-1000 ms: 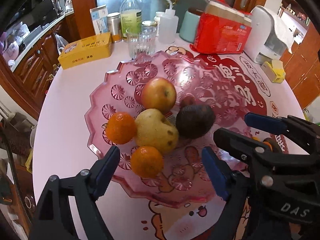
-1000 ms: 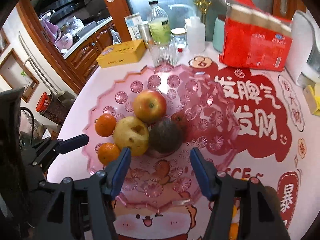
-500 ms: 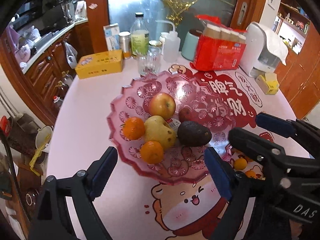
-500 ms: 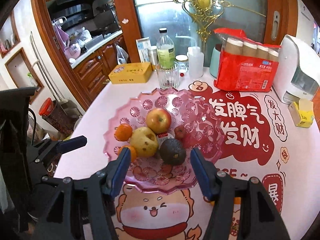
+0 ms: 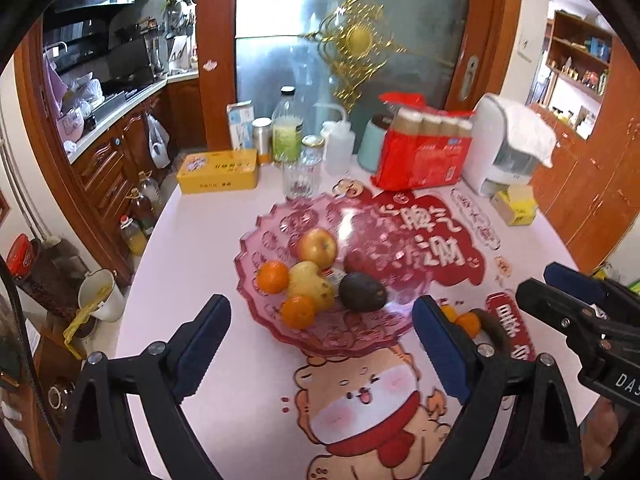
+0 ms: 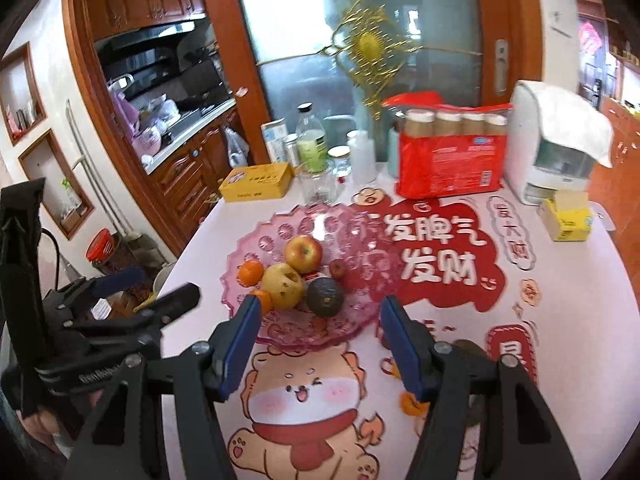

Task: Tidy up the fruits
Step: 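Move both tools back toward the banana and remaining mandarins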

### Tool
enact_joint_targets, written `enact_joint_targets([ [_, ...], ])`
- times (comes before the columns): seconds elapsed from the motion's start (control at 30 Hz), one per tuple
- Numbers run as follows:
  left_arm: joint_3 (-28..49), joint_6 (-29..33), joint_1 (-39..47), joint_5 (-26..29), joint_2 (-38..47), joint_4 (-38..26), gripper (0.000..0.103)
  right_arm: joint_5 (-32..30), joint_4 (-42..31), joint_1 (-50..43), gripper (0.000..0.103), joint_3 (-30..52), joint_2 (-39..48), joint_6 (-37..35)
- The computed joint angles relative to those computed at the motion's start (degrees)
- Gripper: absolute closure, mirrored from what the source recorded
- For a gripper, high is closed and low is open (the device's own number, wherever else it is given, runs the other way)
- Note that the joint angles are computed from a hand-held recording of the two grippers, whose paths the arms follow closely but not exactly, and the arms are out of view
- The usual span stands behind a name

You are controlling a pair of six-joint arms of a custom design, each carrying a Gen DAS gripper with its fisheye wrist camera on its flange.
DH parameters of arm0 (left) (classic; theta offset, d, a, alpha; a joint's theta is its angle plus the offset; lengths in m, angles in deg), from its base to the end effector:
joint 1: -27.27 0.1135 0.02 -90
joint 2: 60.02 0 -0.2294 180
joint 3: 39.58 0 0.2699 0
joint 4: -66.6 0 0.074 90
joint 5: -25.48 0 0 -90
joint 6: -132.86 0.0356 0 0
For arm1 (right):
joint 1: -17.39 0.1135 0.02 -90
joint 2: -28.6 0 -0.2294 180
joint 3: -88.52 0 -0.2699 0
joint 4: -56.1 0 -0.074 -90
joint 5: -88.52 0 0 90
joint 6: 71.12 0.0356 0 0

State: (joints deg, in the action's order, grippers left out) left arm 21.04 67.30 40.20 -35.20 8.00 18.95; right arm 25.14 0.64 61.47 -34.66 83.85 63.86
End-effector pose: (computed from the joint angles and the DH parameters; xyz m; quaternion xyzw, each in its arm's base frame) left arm 0.2592 0.0416 0.2054 0.1681 0.9105 -0.1356 0.3525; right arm 0.1702 0.1426 0.2239 0.0786 0.9246 0.0555 0.3685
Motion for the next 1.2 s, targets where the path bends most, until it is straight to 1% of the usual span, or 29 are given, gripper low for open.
enact_joint_targets([
  [0.1,-0.4,-0.6,-0.7,1.5,-3.9,-2.5,0.011,3.4,-6.4,2.1,0.041,-1.4,-7.3,3.3],
  [0.23,-2.2,-2.6,-4.5,0.8,-10.1,-4.4,0.010,7.4,-16.3,3.5,0.041,-2.5,-15.6,7.9],
  [0.33,-3.7,-5.0,-8.7,-0.7,-14.0,-5.2,0.010,9.1,-22.8,2.8,0.041,-3.8,-22.3,10.3],
  [0.43,-5.2,-8.9,-14.2,-3.7,-17.0,-4.8,0.010,8.8,-28.5,-0.1,0.041,-5.5,-29.5,10.2],
  [0.53,-6.4,-14.0,-21.3,-8.7,-19.1,-4.0,0.010,4.2,-31.4,-9.0,0.041,-7.8,-37.9,3.3],
  [0.6,-6.9,-17.3,-26.2,-11.9,-19.8,-3.6,0.010,-2.6,-31.6,-20.4,0.041,-9.4,-43.6,-6.0],
  [0.63,-7.2,-19.0,-29.0,-14.0,-20.1,-3.1,0.010,-5.0,-31.7,-24.4,0.041,-9.9,-45.2,-9.1],
  [0.77,-8.8,-24.5,-38.5,-21.9,-18.9,-0.5,0.010,-21.3,-30.4,-49.5,0.041,-13.4,-50.2,-29.3],
  [0.87,-10.1,-28.5,-44.4,-26.7,-15.8,2.1,0.010,-32.5,-28.7,-65.6,0.041,-16.7,-49.8,-42.9],
  [1.0,-12.1,-33.0,-50.0,-31.8,-9.5,7.1,0.010,-38.6,-25.3,-73.9,0.041,-21.9,-47.5,-52.1],
  [1.1,-13.2,-35.9,-52.9,-34.2,-3.6,11.4,0.010,-40.8,-21.0,-75.6,0.041,-25.9,-43.7,-55.3],
  [1.2,-14.2,-38.7,-55.2,-36.1,2.7,16.0,0.010,-41.4,-15.7,-75.3,0.041,-29.3,-38.8,-56.7],
])
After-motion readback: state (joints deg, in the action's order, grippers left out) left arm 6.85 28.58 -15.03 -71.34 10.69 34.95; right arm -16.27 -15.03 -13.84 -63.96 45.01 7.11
